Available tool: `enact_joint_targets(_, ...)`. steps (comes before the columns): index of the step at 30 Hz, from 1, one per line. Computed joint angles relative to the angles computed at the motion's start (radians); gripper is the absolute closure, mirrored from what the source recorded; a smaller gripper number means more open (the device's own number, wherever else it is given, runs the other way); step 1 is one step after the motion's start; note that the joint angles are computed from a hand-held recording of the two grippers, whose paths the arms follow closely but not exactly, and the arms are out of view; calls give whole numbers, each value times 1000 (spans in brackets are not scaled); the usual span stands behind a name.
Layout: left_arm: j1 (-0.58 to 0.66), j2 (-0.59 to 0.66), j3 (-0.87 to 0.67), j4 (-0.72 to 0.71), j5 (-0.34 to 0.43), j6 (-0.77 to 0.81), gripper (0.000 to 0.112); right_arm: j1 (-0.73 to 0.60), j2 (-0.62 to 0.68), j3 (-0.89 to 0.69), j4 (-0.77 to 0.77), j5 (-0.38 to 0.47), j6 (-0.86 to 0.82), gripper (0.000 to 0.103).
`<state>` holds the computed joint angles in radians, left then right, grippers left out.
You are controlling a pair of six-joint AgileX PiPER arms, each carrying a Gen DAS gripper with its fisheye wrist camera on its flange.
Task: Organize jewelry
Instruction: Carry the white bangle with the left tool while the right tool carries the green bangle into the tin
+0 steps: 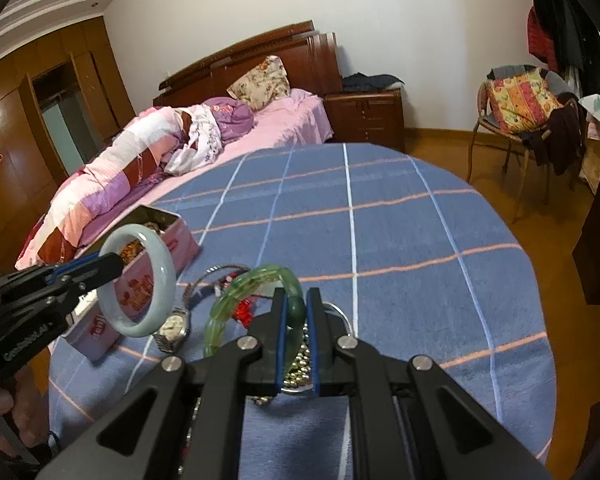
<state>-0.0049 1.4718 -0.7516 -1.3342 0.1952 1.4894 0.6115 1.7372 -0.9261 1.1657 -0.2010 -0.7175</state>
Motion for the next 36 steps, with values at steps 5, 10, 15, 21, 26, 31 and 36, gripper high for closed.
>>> enact_joint_targets(5, 31, -13, 1, -6, 24, 4, 103, 24, -20, 3, 6, -19, -5, 91)
enact_joint_targets(10, 65, -32, 7, -18, 52, 20, 103, 48, -20, -14, 17, -20, -27, 91)
enact_joint_targets(15, 85, -50, 14, -27, 69, 31, 103, 68, -18, -32, 43, -18, -63, 91)
enact_joint_targets(21, 113, -59, 12, -26, 101, 34, 103, 83, -27, -35, 53, -20, -77, 91)
enact_joint_targets(26, 141, -71, 14, -31, 120, 42, 103, 95, -19, -63, 130, -14, -162, 91)
enact_joint_targets(31, 170, -83, 14, -34, 137, 46, 103, 110, -11, -98, 245, -10, -294, 91)
enact_joint_targets(36, 214, -87, 8, -26, 161, 39, 103, 119, 7, -152, 395, 4, -471, 91)
